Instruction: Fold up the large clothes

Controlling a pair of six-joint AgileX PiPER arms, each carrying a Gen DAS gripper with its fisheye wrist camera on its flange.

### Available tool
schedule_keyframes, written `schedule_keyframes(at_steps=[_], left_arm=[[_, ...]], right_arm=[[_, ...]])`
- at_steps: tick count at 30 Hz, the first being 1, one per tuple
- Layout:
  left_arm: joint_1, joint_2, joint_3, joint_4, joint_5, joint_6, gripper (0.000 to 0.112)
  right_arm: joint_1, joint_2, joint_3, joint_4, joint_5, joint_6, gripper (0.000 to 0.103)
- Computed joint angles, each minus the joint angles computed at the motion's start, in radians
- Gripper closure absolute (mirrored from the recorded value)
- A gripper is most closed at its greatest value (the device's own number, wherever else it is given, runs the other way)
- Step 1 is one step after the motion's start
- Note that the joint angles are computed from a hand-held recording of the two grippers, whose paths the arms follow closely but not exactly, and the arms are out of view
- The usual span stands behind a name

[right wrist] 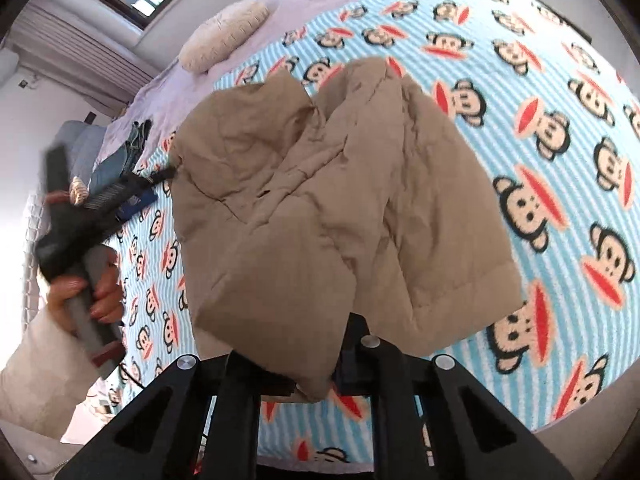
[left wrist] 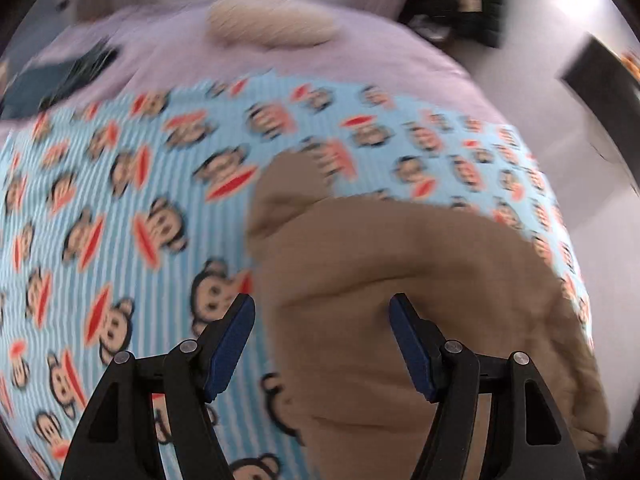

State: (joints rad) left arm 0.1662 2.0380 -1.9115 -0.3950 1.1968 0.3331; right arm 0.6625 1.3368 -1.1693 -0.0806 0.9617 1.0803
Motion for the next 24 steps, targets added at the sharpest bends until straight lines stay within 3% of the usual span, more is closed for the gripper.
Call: schedule_keyframes(at_steps=[3,8,11,13,16,21,24], left_arm=[[-0.024,0.001,0.062,-0.015,-0.055,0.001,0.042],[-0.194,-0.042,0.150,0.006,-0.172,0.016,0.042],[-0.275,-0.053,0.168,0.042,-0.220,-0.003,0.042],[-0.304,-0.054,0.175,0.071,-0.248,-0.031,0.042],[-0.299,-0.027,0.145,0.062,-0.237,-0.062,0.042],[-0.290,-0.007,0.124,0.054,-0.224,-0.070,0.042],[-0.286,-0.014,0.136,0.049,-0.231,-0.068,0.042]], right_arm=[[-0.002,-0.043,0.054,-0.005,-0.005,0.043,0.091],[-0.074,-0.110,0.224,0.063,-0.037,0.037,0.090],[-0.262,-0.201,0.338,0.282,-0.078,-0.161,0.082],[-0.372,-0.261,0.331,0.371,-0.031,-0.302,0.074],[-0.510,-0.310,0.236,0.438,0.072,-0.493,0.074],[-0.868,-0.283,0.170,0.788,0.193,-0.889,0.061],[-0.986,-0.211,0.141,0.871,0.221,-0.956,0.060]])
